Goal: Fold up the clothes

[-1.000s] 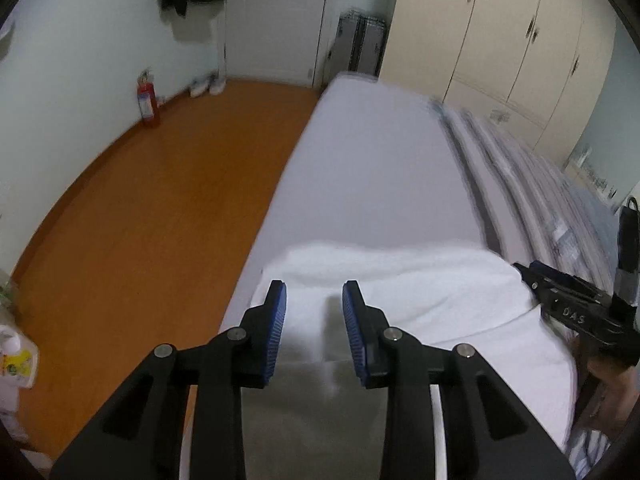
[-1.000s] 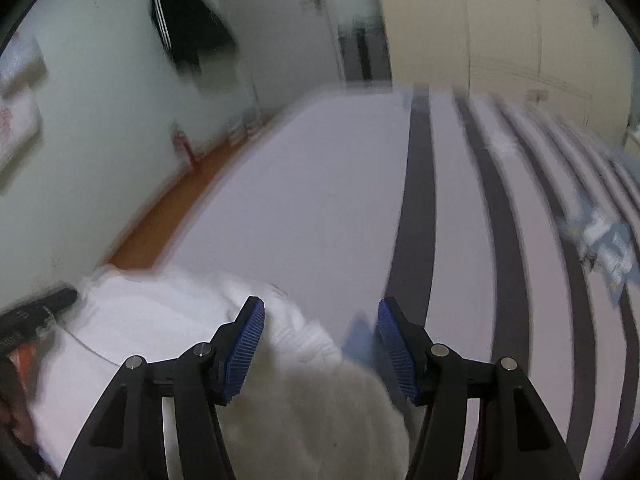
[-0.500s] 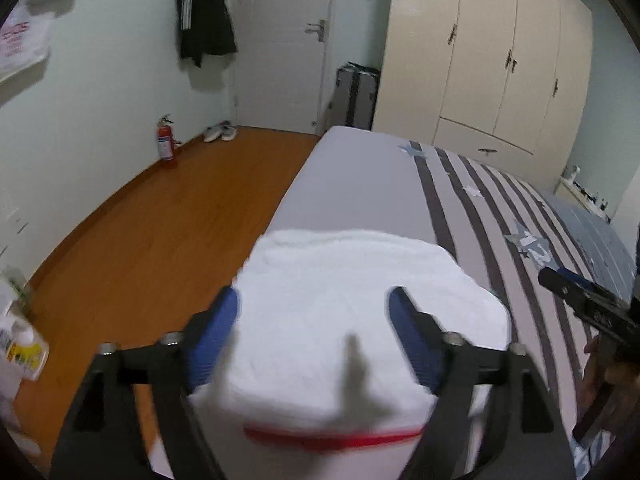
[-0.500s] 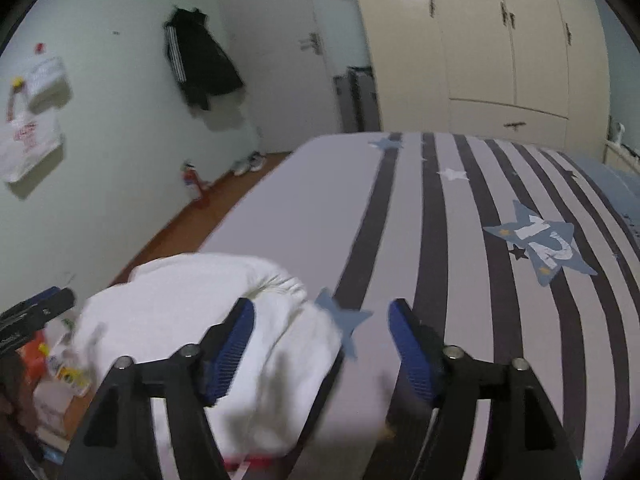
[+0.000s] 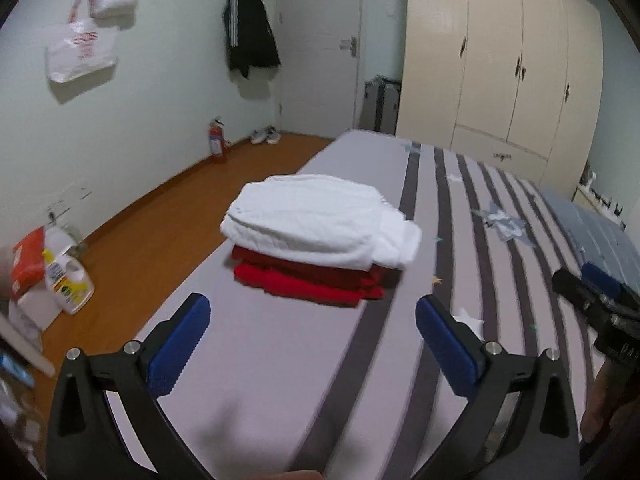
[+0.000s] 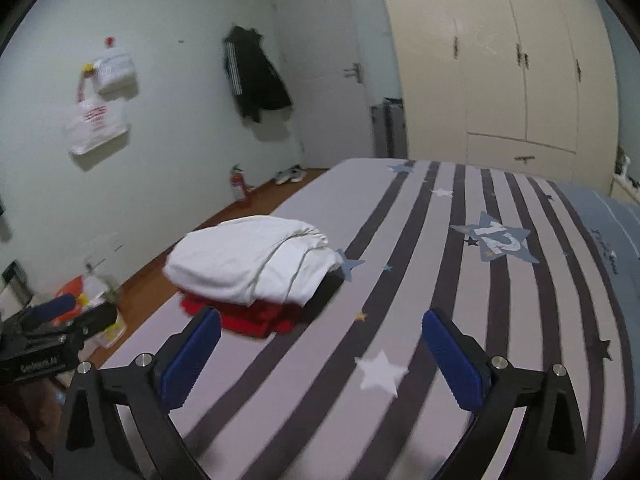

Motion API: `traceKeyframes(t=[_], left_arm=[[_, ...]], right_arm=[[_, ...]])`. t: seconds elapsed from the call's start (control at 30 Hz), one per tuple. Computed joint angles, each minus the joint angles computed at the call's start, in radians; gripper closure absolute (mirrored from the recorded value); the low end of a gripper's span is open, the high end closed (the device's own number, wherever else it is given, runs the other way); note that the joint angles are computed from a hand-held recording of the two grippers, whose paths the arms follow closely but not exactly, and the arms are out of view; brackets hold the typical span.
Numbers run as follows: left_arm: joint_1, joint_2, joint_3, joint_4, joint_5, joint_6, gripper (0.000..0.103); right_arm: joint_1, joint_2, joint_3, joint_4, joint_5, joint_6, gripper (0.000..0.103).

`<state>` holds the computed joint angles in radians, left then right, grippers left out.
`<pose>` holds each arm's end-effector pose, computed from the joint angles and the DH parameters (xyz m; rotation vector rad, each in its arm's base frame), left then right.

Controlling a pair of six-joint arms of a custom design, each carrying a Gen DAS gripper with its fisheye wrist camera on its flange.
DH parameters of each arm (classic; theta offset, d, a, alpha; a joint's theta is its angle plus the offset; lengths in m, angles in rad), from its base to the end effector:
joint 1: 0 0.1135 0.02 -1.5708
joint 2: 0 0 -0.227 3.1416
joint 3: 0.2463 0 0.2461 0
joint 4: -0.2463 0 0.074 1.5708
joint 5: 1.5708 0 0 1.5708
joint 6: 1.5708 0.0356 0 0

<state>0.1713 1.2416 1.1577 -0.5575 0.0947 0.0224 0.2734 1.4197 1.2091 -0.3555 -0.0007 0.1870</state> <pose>0.2737 0.0439 0.3026 -0.1119 2.2060 0.0029 0.3122 0.0876 0.2879 -0.0932 2.1470 0.2701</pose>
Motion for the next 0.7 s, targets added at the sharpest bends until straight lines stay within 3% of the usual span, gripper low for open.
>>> traceKeyframes(t=[0.23, 0.43, 0.57, 0.7], left_arm=[[-0.129, -0.41, -0.225, -0.158, -0.151, -0.147, 0.001], [-0.136, -0.726, -0.406, -0.232, -0.152, -0.133, 0.001], [-0.131, -0.924, -0.447, -0.335, -0.135, -0.108, 0.001], [-0.21, -1.074, -0.375, -0.521, -0.23, -0.139, 0.001]], right_arm=[[0.057, -0.375, -0.219, -0.147, -0.002, -0.057, 0.001], [0.134, -0.664, -0.427, -0.173, 0.061, -0.004, 0.001], [0.321, -0.846, -0.543, -0.186, 0.242, 0.056, 0.001], [0.624, -0.995, -0.552, -0.312, 0.518, 0.165, 0.001]])
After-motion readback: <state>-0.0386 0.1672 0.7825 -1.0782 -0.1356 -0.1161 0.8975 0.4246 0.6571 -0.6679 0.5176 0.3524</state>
